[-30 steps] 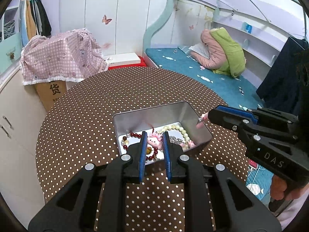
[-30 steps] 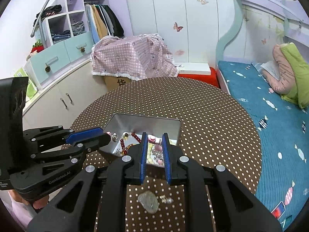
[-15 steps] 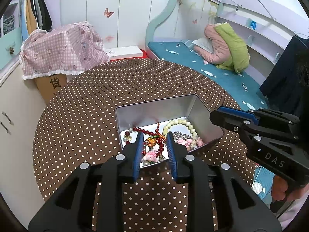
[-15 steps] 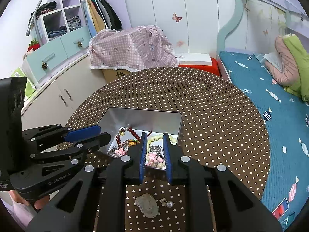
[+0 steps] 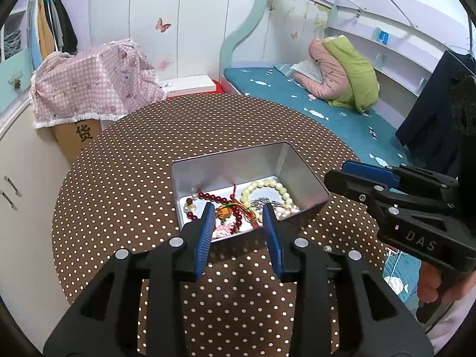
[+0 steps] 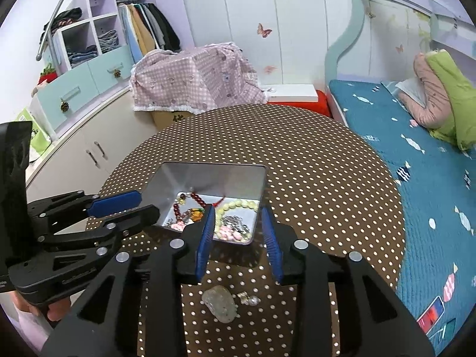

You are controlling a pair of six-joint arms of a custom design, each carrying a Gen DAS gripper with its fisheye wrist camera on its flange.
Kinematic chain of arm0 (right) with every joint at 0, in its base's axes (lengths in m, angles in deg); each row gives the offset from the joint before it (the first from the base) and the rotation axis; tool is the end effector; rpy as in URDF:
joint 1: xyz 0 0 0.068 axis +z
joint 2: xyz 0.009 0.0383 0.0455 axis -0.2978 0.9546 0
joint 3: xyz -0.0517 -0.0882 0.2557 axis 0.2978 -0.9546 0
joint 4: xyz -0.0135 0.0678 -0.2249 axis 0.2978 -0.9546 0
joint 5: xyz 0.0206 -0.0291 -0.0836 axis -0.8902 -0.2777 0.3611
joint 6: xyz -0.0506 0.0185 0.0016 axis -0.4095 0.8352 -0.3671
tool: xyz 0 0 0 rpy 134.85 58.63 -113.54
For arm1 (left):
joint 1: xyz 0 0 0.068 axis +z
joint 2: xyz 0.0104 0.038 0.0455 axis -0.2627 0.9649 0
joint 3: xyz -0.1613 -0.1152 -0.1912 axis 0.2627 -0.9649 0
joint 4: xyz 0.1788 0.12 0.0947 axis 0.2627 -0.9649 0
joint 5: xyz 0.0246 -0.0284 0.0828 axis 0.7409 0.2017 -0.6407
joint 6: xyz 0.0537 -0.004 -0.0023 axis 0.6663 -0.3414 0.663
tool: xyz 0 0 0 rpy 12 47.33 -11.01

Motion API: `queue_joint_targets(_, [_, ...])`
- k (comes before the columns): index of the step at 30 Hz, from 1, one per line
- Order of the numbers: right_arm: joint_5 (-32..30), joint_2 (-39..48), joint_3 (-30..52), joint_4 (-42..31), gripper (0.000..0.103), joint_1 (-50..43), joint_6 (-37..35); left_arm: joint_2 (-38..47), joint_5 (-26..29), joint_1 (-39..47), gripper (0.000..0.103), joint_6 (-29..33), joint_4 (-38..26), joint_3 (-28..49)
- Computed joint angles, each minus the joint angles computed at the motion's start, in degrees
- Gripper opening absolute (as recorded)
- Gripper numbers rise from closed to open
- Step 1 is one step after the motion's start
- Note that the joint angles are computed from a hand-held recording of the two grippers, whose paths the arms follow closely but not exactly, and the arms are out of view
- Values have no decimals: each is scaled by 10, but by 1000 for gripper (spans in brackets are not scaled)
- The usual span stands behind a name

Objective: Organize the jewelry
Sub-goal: 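Move both tools back to the jade pendant and pearl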

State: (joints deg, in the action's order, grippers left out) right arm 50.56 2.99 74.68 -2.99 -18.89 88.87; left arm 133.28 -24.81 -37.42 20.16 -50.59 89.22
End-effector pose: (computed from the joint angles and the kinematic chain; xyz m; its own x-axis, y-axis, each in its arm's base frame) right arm 0.2535 0.0030 0.2360 -0.6731 0.0084 -0.7395 -0.1872 0.9654 0.1813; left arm 0.2755 -0.1159 0.2294 -0.6500 0.2624 -0.7132 0.4374 0.8966 -0.0688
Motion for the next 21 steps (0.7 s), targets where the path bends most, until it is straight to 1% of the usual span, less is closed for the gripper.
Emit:
queue_joint_targets(5, [4, -17, -22, 2, 38, -10, 1, -9, -5, -18, 37, -1, 1, -11])
queue_joint_targets(11, [7, -44, -52, 2, 40, -29, 4, -14, -15, -52, 41, 0, 2, -23])
queue_joint_targets(14, [9, -66, -65, -1, 41, -43, 6, -15, -20, -69, 48, 0, 5, -32])
queue_joint_targets(16, [-1, -80, -75, -1, 41, -56, 4, -11, -31, -83, 57, -3, 8, -36])
queue_joint_targets(18, [-4, -92, -85, -2, 42, -64, 3, -9, -36, -95, 58, -4, 13, -44])
queue_joint_targets(21, [-13, -104, -98, -1, 44, -76, 0, 1, -45, -110, 63, -6, 18, -50])
